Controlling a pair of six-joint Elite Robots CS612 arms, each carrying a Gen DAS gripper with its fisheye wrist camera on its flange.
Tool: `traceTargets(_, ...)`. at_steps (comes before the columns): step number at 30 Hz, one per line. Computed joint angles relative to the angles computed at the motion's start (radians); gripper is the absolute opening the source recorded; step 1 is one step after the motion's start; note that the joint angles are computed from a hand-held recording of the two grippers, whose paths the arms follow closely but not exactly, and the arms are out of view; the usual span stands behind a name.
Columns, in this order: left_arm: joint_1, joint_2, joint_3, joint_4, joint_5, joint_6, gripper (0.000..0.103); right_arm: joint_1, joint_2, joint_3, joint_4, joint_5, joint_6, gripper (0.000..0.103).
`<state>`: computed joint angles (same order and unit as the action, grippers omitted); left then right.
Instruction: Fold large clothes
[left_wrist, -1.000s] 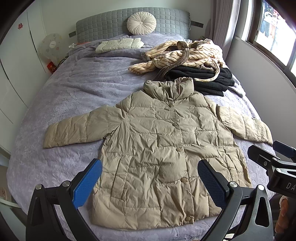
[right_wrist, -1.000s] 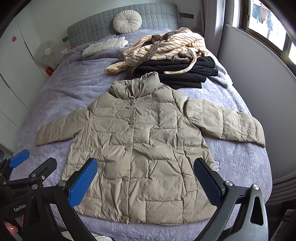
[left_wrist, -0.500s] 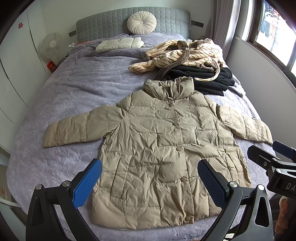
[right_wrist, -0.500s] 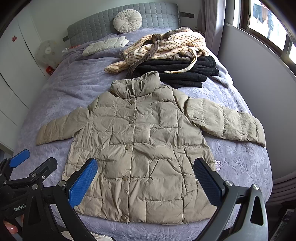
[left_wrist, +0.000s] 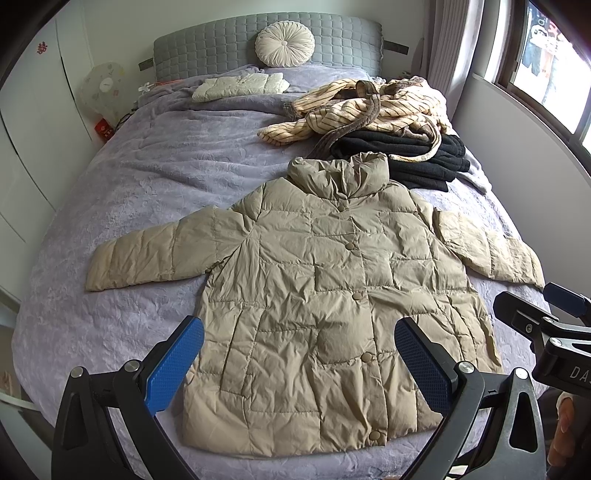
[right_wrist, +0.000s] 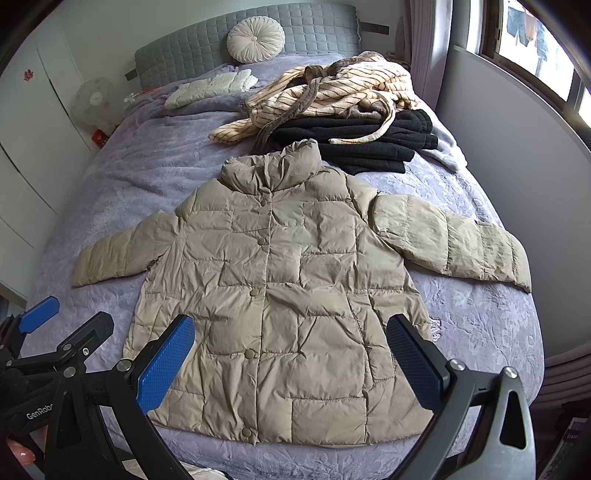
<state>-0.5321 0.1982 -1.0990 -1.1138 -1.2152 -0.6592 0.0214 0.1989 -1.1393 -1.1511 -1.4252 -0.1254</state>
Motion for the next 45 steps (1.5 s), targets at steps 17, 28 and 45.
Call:
traceTargets(17, -0.003, 0.017, -0.029, 0.029, -0.011, 0.002, 0.103, -0.002, -0.001, 0.003, 0.007, 0.008, 0.010, 0.103)
traceTargets(28, -0.004, 0.004, -0.003, 0.021, -0.013, 0.004, 0.103, -0.002, -0.005, 0.008, 0.011, 0.009, 0.004, 0.103)
traceTargets(45, -0.003, -0.005, 0.008, 0.025, -0.017, -0.009, 0.103, -0.002, -0.008, 0.015, 0.018, 0.013, 0.011, 0.103)
